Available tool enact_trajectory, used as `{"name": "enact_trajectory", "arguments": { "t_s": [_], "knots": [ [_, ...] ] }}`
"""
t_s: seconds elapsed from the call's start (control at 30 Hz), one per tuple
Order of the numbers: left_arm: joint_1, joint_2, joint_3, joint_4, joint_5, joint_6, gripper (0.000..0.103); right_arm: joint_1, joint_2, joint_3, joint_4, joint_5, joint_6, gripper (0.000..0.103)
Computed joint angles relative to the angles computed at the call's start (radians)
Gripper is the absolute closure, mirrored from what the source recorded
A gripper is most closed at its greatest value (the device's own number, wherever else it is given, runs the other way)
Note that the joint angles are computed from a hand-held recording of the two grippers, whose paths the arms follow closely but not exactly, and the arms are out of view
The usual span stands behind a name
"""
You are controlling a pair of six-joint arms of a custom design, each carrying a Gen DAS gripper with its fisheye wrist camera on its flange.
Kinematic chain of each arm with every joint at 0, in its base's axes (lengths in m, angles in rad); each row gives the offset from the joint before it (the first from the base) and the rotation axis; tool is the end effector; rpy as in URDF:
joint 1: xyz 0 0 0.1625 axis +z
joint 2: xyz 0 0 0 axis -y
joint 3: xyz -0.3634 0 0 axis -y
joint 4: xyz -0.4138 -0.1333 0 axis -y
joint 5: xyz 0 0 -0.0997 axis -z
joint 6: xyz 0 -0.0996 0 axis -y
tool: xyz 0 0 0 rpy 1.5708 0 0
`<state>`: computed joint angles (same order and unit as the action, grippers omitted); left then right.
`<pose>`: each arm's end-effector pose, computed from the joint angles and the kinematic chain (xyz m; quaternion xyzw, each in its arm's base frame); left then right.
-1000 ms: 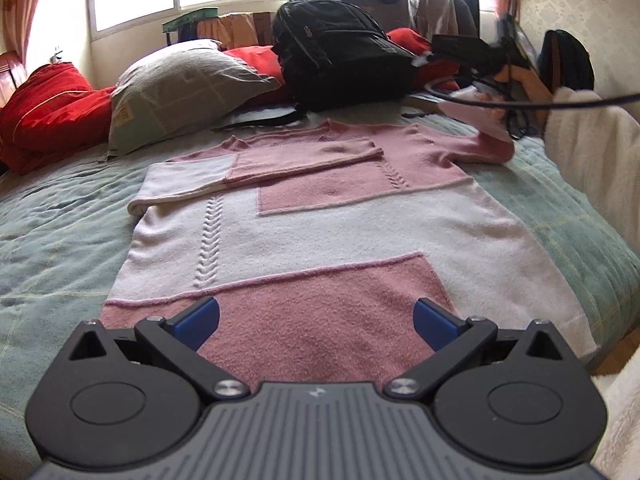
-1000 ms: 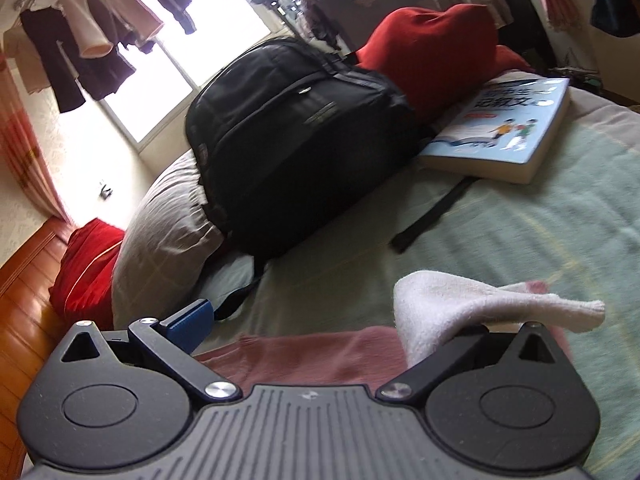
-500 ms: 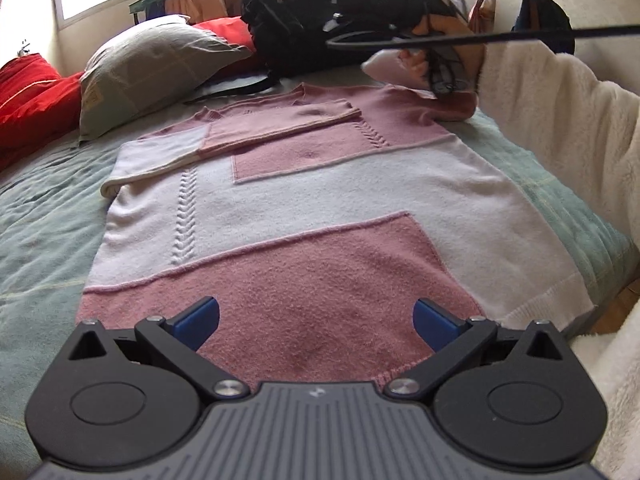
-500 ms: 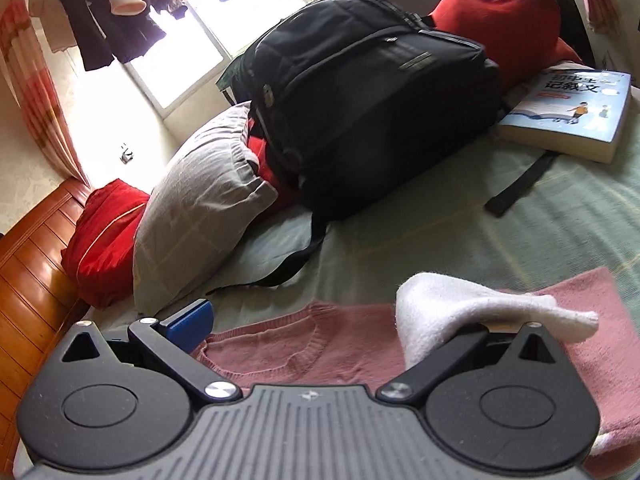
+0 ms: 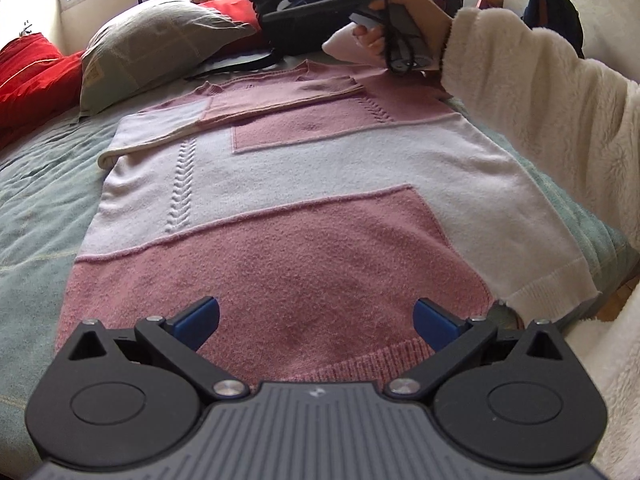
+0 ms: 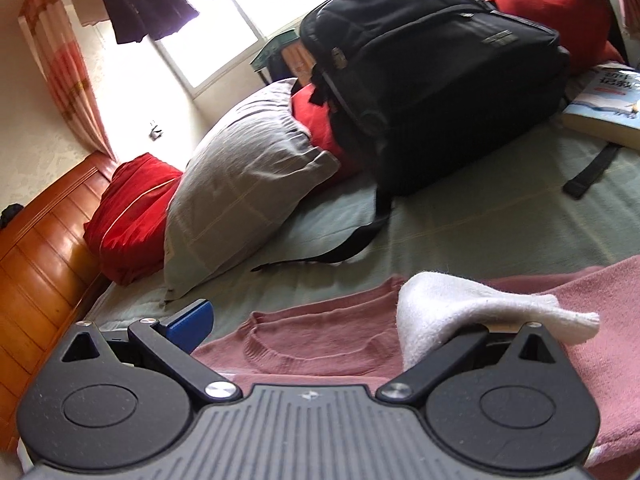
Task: Fold clothes
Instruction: 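Carry the cuff with the right gripper across the sweater front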
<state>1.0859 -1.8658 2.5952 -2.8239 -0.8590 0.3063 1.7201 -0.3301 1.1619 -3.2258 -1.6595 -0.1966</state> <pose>0.0231 -0.3817 0.2190 0.2657 0.8702 -0.2717 0.3136 0.2366 -0.7360 -0.0199 0.1401 -0.9050 0.3986 0.0501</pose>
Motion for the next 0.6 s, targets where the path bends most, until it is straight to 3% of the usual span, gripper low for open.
{"name": "enact_trajectory", "arguments": {
  "t_s": [0.6],
  "knots": [
    [0.002, 0.002, -0.007, 0.017, 0.010, -0.016, 0.001, 0.048, 0.093, -0.108, 0.099, 0.045, -0.016, 0.000]
  ]
}}
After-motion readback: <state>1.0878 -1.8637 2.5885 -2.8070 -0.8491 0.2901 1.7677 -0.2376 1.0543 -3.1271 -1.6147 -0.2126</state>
